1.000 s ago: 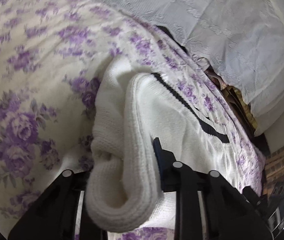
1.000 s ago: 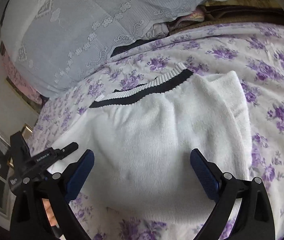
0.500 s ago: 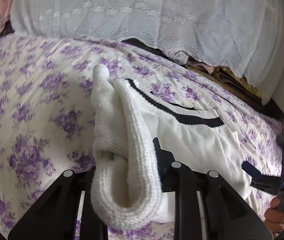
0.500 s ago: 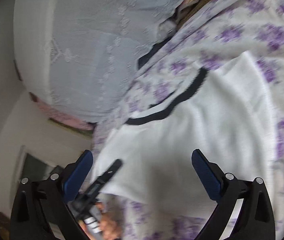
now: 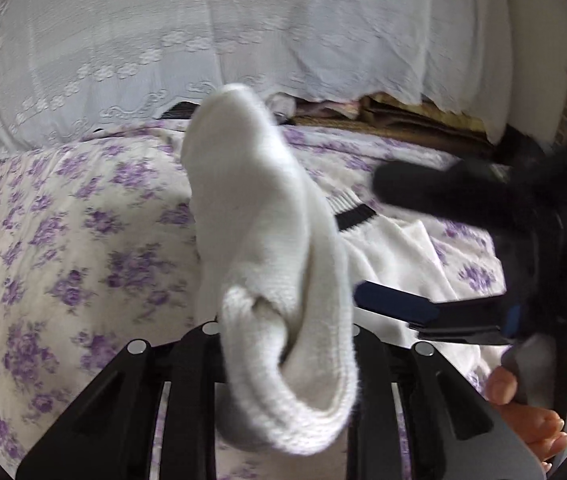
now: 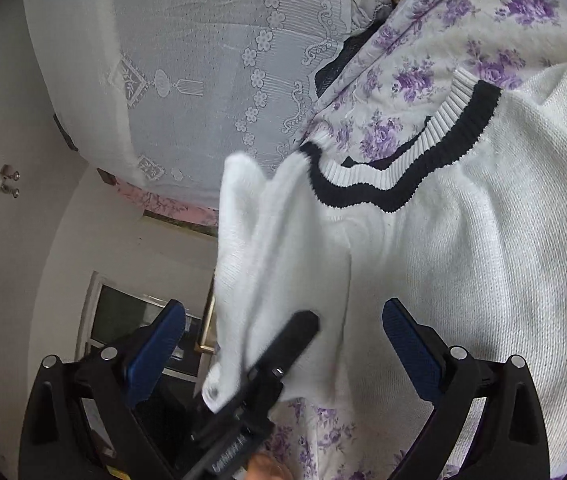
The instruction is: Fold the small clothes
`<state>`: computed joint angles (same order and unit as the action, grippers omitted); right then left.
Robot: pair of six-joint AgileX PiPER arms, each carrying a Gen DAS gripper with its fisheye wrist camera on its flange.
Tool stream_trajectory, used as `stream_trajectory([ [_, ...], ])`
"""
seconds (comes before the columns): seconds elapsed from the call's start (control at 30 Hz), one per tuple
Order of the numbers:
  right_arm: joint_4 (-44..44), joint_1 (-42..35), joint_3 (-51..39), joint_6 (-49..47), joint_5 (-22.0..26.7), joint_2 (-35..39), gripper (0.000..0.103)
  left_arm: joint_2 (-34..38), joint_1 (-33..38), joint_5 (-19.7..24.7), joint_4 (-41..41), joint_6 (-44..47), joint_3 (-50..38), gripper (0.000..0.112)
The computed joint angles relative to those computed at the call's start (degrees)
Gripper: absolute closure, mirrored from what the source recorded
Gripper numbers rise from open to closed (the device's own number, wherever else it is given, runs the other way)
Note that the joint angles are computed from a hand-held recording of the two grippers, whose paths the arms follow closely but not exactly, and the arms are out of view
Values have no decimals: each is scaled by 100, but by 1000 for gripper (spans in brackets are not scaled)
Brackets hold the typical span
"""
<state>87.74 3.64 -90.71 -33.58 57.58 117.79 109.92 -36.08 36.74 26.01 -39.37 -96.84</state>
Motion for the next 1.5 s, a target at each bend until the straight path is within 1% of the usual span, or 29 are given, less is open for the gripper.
stream_trajectory([
  [0.1, 175, -45, 66, -34, 52, 76, 4, 68, -211, 21, 185, -96, 16, 92],
  [0.13, 239, -53, 76, -79, 68, 111, 4, 100, -309, 74, 346, -320, 4, 91],
  [0.2, 375, -60, 132, -211, 31, 137, 4, 129, -427, 121, 430, -310, 1, 91],
  [0.23, 439, -64, 176, -294, -11, 125, 10, 121, -464, 132, 475, -333, 26, 91],
  [0.27, 500, -68, 234, -388, -82, 106, 22, 133, -500, 163, 526, -364, 17, 91],
  [0.3, 499, -70, 246, -407, -136, 99, 28, 161, -531, 211, 575, -396, -20, 91],
  [0.37, 622, -76, 376, -562, -294, 49, 45, 223, -578, 316, 632, -434, -123, 91],
  [0.47, 639, -65, 483, -817, -488, -92, 62, 296, -590, 442, 561, -370, -324, 91],
  [0.53, 529, -63, 467, -932, -617, -200, 66, 356, -653, 562, 572, -362, -509, 91],
  [0.6, 387, -143, 445, -990, -650, -319, 67, 423, -737, 686, 567, -334, -723, 91],
  [0.67, 284, -292, 435, -974, -568, -403, 68, 534, -822, 819, 510, -235, -1022, 91],
  [0.77, -14, -610, 303, -799, -324, -418, 68, 836, -962, 1130, 384, -27, -1629, 91],
  [0.87, -186, -930, 321, -758, -228, -477, 69, 1267, -1163, 1467, 352, 143, -2326, 90],
  [0.93, -354, -1033, 262, -658, -209, -466, 69, 1548, -1293, 1664, 378, 232, -2752, 89],
  [1.03, -866, -1166, 222, -367, -390, -459, 69, 2086, -1407, 2012, 188, 523, -3503, 86],
  [1.13, -1027, -1350, 182, -5, -352, -230, 70, 2510, -1499, 2285, 117, 695, -4004, 85],
  [1.17, -1137, -1368, 159, 133, -387, -160, 70, 2559, -1511, 2305, 105, 693, -4037, 85],
  [1.2, -1208, -1380, 188, 221, -414, -126, 70, 2580, -1511, 2299, 63, 707, -4025, 84],
  [1.3, -1636, -1410, 118, 648, -549, -25, 70, 2380, -1538, 2057, 40, 770, -3582, 79],
  [1.33, -1756, -1408, 167, 720, -660, -36, 69, 2201, -1526, 1892, -97, 874, -3296, 74],
  [1.37, -1816, -1410, 189, 792, -735, -33, 70, 2051, -1519, 1764, -201, 951, -3070, 66],
  [1.4, -1763, -1428, 203, 781, -717, -7, 70, 1857, -1500, 1581, -353, 1058, -2771, 61],
  [1.47, -1818, -1408, 250, 782, -802, -49, 69, 1369, -1468, 1185, -582, 1195, -2049, 40],
  [1.5, -2002, -1358, 260, 850, -939, -121, 69, 1095, -1467, 978, -578, 1161, -1655, 38],
])
